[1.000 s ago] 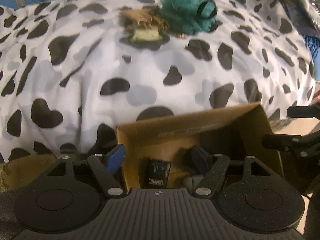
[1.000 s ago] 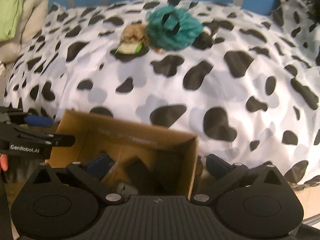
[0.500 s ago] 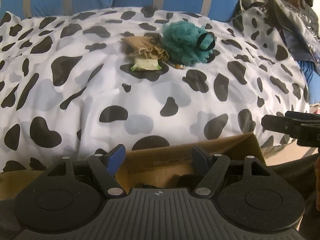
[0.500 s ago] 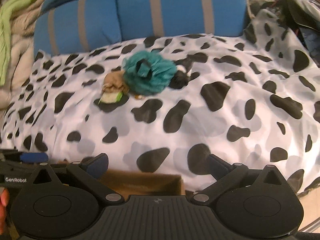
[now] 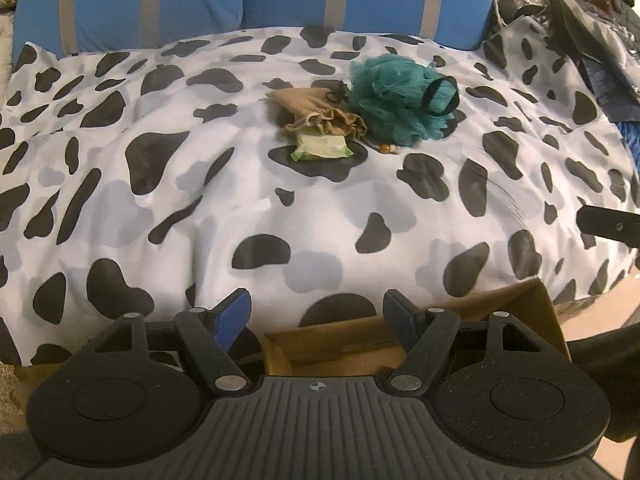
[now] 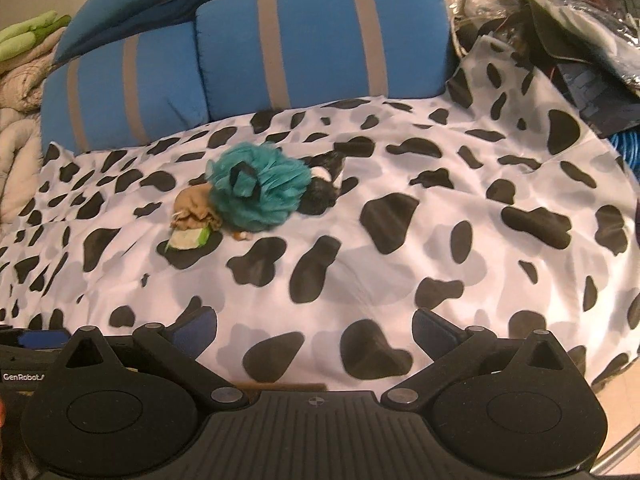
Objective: Organize soft objects
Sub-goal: 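Withdraw both tools from the box toward the bed, then lower the right tool onto the teal mesh bath puff and close it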
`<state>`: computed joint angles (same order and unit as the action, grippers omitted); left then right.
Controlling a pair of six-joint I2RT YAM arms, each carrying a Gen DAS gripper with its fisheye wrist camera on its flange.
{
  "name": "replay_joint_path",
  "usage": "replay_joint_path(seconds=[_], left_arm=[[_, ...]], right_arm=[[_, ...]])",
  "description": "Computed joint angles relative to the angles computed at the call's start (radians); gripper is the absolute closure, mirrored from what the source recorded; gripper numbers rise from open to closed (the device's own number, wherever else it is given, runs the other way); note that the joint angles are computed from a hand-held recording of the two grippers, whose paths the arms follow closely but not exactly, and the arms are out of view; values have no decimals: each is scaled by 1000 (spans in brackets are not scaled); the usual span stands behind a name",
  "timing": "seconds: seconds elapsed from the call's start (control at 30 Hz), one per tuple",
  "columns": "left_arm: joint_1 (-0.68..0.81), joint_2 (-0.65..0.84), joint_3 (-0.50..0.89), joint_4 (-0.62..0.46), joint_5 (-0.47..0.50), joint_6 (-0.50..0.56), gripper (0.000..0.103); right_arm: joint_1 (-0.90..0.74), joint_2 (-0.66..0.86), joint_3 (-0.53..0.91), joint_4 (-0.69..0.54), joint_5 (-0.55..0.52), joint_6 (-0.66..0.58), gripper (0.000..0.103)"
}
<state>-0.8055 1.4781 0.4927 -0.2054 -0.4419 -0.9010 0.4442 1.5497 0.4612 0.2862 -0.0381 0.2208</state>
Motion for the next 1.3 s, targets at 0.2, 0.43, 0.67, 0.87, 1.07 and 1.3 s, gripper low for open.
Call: replay_joint_path(seconds=[0.2, 0.43, 0.67, 0.87, 1.07, 1.3], left_arm=[[49, 3, -10, 52, 9, 54, 31], [108, 24, -5, 104, 25, 115, 31], [157, 30, -2, 144, 45, 153, 31], [193, 48, 14, 165, 69, 183, 31], [232, 62, 32, 189, 112, 198, 31], [269, 105, 74, 199, 126, 245, 31]], right_arm=[[-1, 17, 17, 31, 39, -13, 0], [-5, 27, 29, 81, 5, -44, 0], [16, 77, 75, 105, 5, -94, 0], [23, 137, 131, 102, 11, -118, 0], [29, 180, 176, 111, 4, -132, 0], [40, 252, 259, 96, -4, -161, 0]])
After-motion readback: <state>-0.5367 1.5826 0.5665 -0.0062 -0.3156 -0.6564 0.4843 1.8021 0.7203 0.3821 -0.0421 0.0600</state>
